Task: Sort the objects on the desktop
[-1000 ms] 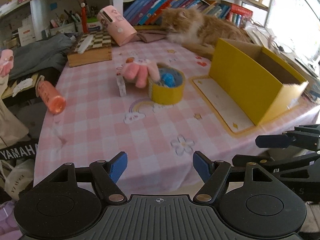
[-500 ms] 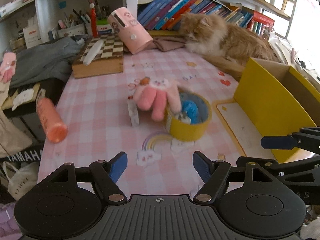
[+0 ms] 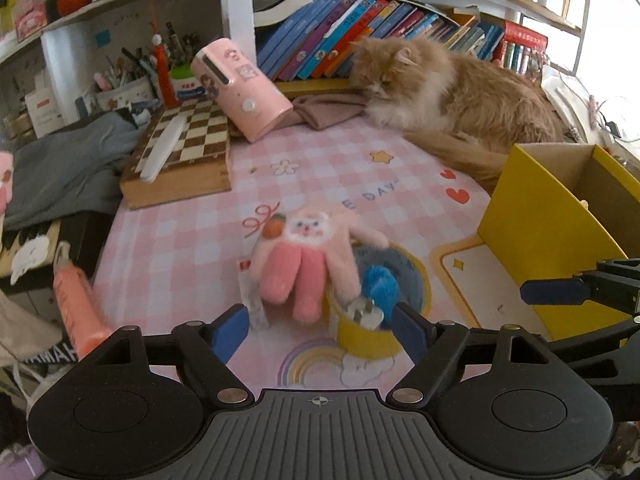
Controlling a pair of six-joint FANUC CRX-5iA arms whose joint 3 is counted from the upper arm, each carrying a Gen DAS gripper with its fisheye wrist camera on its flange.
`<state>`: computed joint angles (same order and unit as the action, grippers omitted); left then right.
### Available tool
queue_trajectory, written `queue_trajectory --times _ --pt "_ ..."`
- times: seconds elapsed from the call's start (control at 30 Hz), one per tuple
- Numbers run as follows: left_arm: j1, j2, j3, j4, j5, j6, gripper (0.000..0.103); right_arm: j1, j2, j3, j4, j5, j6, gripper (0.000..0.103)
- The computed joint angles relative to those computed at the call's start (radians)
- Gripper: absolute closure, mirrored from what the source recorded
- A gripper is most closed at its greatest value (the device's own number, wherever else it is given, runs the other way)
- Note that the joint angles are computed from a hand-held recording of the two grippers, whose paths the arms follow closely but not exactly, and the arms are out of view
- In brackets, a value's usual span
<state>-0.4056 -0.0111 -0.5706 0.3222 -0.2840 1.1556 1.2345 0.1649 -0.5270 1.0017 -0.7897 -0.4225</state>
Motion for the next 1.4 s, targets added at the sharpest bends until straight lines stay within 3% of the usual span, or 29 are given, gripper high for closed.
queue_trajectory --times 0.37,0.77,1.0,1.13,1.2,1.27,1.4 --pt "-0.02 0.11 0.113 -0.069 -0.013 0.018 0.022 -0.056 0.003 -0.004 -0.007 0.056 0.037 0.035" --pt "-0.023 0.188 0.158 -0.036 -0.005 -0.008 0.022 -0.092 0.006 -0.004 -0.046 0.101 0.087 0.034" --pt "-0.02 0.208 0.191 -0.102 -0.014 0.062 0.025 -0.111 0.012 0.0 -0.057 0.126 0.103 0.034" --pt "-0.016 0.2 0.196 -0.157 -0.01 0.121 0.052 -0.123 0.016 0.003 -0.057 0.144 0.117 0.034" --pt "-0.006 0.186 0.152 -0.036 0.022 0.024 0.067 -0.127 0.019 0.004 -0.052 0.151 0.113 0.034" --pt "-0.002 0.166 0.099 0.106 0.059 -0.09 0.09 -0.133 0.021 0.003 -0.04 0.16 0.102 0.034" --pt "-0.028 0.12 -0.004 0.379 0.158 -0.311 0.098 -0.147 0.029 0.007 -0.021 0.179 0.086 0.033"
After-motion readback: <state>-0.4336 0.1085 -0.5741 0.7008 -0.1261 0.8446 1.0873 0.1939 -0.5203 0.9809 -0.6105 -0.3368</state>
